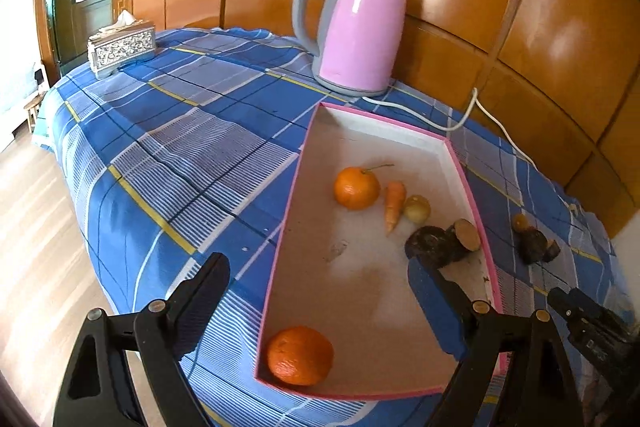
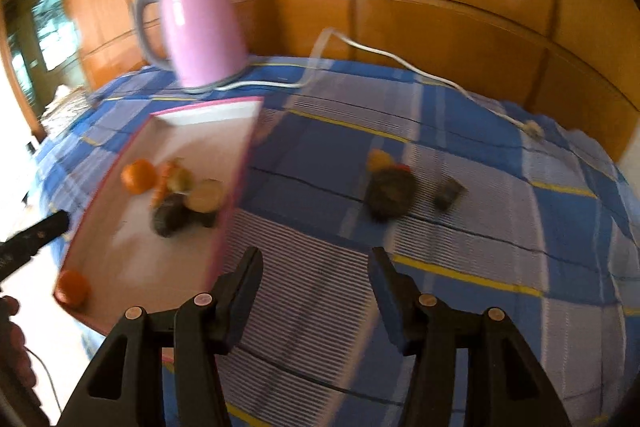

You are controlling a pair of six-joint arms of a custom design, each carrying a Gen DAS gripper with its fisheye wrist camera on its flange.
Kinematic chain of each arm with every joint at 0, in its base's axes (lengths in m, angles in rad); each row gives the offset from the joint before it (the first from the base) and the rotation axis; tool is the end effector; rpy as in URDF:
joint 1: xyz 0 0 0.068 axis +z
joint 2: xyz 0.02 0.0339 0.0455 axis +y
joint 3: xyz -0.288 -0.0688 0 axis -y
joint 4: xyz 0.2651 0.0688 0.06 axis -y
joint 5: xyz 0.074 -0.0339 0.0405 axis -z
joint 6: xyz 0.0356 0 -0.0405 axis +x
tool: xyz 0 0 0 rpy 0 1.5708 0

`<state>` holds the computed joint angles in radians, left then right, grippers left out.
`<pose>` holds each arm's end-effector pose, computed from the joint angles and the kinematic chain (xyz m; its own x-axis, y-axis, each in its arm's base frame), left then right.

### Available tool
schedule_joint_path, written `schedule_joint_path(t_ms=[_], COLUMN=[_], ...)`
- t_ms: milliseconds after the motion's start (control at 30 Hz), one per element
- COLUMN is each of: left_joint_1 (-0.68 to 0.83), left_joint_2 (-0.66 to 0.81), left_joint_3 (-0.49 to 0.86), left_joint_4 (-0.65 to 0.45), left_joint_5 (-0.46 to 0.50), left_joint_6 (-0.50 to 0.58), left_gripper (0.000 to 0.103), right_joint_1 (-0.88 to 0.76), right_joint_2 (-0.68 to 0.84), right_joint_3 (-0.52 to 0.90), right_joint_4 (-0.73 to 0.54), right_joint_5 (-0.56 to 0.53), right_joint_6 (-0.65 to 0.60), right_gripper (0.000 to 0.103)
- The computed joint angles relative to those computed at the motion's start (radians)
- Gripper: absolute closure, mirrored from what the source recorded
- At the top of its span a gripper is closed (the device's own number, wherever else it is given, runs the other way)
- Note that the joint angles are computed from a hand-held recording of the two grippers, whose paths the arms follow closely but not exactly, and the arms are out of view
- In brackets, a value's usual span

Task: Organize fruits
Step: 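Withdraw the right gripper from the tray back over the bed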

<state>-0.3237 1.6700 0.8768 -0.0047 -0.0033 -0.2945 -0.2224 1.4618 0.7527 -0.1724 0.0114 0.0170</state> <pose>0.3355 -0.1124 0.1748 -0.7412 -0.0575 -0.6688 0.1053 0.9740 -0.2004 0.2912 -0.0663 0.1881 -0.7487 0.1867 -0.6360 0.2404 0.9707 0.0020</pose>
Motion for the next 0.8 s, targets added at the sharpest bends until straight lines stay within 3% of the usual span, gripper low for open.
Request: schedule_joint_path(t_ms=[467, 800], left_joint_1=[-0.074, -0.148], left_joint_2=[0.009, 0.048], left_joint_3=[0.037, 0.126], left_joint_4=[-0.048, -0.101], left_joint_5=[-0.008, 0.036], left_joint_6=[0.028, 0.081], left_gripper=[0.012, 0.015], right_joint_1=[-0.311, -0.474], right_joint_2=[-0.045, -0.010], right_joint_3=[-0.097, -0.116], right_joint_4=[0.058, 0.117], right_joint_5=[0.040, 0.073], right_joint_6=[-0.003, 0.001], right_gripper=[0.048, 0.048])
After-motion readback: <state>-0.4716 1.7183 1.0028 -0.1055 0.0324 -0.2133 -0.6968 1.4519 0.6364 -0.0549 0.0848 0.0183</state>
